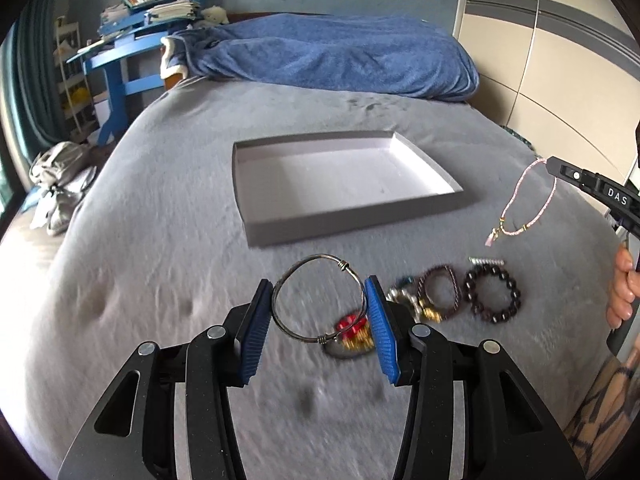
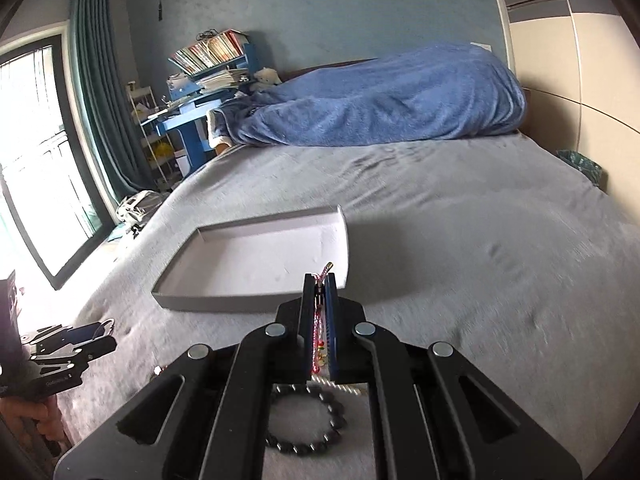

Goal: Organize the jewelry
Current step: 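Drop the hoop into the grey tray with left tool while right tool drops pink bracelet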

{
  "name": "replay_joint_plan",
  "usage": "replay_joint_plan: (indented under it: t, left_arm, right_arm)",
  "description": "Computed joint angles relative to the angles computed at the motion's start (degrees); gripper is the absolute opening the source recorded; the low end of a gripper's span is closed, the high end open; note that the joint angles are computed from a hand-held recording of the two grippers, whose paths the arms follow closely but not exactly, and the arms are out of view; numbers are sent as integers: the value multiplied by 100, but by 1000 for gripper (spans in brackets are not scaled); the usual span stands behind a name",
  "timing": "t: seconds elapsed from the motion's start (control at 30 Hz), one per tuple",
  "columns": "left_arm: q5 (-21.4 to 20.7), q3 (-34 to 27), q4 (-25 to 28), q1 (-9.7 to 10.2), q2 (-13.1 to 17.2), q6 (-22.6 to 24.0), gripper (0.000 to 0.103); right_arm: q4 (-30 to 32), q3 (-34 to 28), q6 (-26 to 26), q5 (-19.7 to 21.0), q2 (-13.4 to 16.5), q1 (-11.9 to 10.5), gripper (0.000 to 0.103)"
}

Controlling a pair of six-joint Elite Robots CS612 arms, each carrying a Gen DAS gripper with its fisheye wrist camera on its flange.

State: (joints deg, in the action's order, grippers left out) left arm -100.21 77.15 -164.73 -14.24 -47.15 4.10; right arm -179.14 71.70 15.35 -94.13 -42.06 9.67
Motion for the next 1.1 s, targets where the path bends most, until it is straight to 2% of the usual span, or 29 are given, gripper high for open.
replay_joint_plan:
  t: [0.2,0.5,0.67,0.8,0.93,1.1]
  left_arm:
    - [81,-667,296,3,334,52,48]
    - [175,-1735,737,-44,955,153,48]
    - [203,-2312,1121,-49,1299,119,48]
    - [189,-2726,1527,-42,1550,1,48]
    - [226,-2894,1829,-56,1668,26,48]
    - [327,-2934,2001,-63,1710,3,49]
  right_arm:
    - [177,-553,-136,106,228,12,5]
    - [549,-1609,-324,268,762,23,5]
    - [1050,-2258,-440,403,1146,23,5]
    - [1608,-2739,-243,688,1430,-21,5]
    - [2003,-3040,-205,756,1614,-41,5]
    - [2440,-3149,-171,616,1706,-54,5]
